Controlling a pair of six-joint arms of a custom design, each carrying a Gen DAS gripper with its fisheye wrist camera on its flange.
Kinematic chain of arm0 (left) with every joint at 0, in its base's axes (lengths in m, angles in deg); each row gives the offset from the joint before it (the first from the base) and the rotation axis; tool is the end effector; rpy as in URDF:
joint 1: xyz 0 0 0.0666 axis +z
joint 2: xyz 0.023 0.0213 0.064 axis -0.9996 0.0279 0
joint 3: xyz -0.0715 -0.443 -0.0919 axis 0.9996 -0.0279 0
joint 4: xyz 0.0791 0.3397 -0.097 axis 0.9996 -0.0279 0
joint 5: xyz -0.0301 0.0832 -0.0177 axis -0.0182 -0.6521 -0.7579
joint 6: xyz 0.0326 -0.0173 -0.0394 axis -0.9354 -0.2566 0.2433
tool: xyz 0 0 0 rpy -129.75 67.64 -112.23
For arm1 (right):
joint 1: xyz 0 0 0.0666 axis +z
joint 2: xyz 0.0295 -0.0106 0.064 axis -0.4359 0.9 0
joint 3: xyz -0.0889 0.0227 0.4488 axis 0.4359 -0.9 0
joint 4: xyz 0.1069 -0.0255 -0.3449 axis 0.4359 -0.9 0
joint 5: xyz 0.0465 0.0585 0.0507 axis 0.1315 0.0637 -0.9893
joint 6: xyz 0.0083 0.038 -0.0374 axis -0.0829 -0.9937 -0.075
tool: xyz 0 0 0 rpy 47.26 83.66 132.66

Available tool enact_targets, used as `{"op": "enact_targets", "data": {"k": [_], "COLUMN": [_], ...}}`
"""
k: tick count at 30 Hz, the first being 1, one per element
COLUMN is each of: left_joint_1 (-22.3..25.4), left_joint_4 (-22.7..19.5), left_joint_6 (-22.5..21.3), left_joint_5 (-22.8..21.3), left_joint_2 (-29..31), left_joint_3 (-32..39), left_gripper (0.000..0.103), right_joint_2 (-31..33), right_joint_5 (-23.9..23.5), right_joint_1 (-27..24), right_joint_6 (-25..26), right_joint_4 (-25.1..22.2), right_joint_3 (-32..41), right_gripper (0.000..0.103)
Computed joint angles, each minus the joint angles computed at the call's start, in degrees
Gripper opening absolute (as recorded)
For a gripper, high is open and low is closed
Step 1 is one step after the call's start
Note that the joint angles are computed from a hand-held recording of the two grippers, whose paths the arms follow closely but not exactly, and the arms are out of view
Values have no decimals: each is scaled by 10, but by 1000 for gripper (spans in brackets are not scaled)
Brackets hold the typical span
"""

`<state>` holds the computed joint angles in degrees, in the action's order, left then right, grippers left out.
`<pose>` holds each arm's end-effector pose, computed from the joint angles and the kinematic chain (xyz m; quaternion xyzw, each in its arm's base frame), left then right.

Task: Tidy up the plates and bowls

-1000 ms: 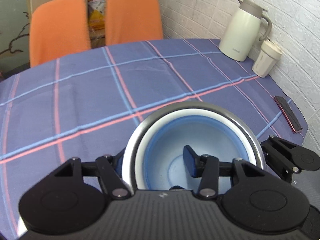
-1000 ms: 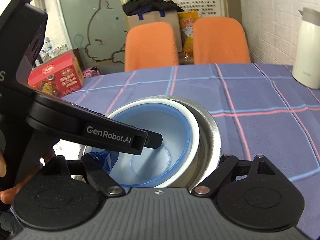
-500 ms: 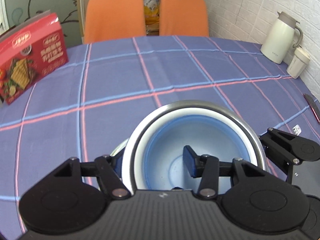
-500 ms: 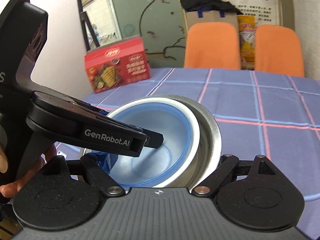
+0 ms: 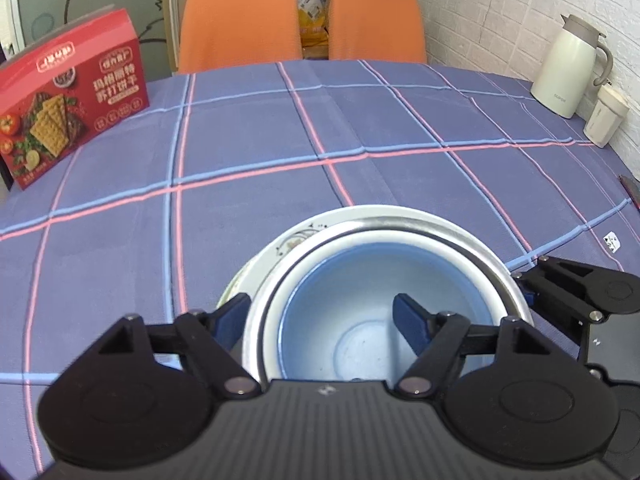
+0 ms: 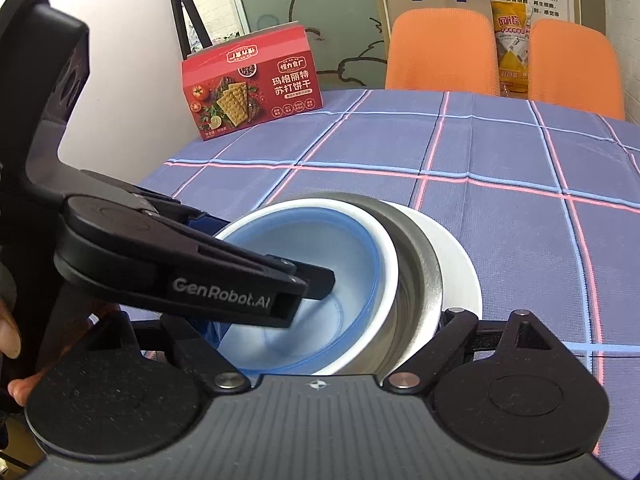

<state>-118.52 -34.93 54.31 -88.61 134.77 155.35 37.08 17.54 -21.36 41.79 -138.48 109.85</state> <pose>0.5988 -0.3335 0.4523 -0.0790 0.9369 -0.0107 0.3405 0.6417 0.0736 0.4252 -0.3606 0.8275 0.2743 0.3316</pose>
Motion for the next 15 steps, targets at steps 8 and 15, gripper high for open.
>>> {"op": "enact_targets", "data": {"k": [8,15], "left_joint_1": [-13,-36], "left_joint_4": [43,94], "left_joint_6": [38,84], "left_joint_5": [-108,-177], "left_joint_2": [-26,-22], "left_joint_3": [-26,-19], "left_gripper": [102,102], "right_joint_2": [-22,-28], "right_joint_5": [8,24], "right_joint_1": [-10,-50], "right_joint_6": [-52,-190], "right_joint_4": [101,233], "right_joint_3": [-32,-63], "right_gripper": [76,76]}}
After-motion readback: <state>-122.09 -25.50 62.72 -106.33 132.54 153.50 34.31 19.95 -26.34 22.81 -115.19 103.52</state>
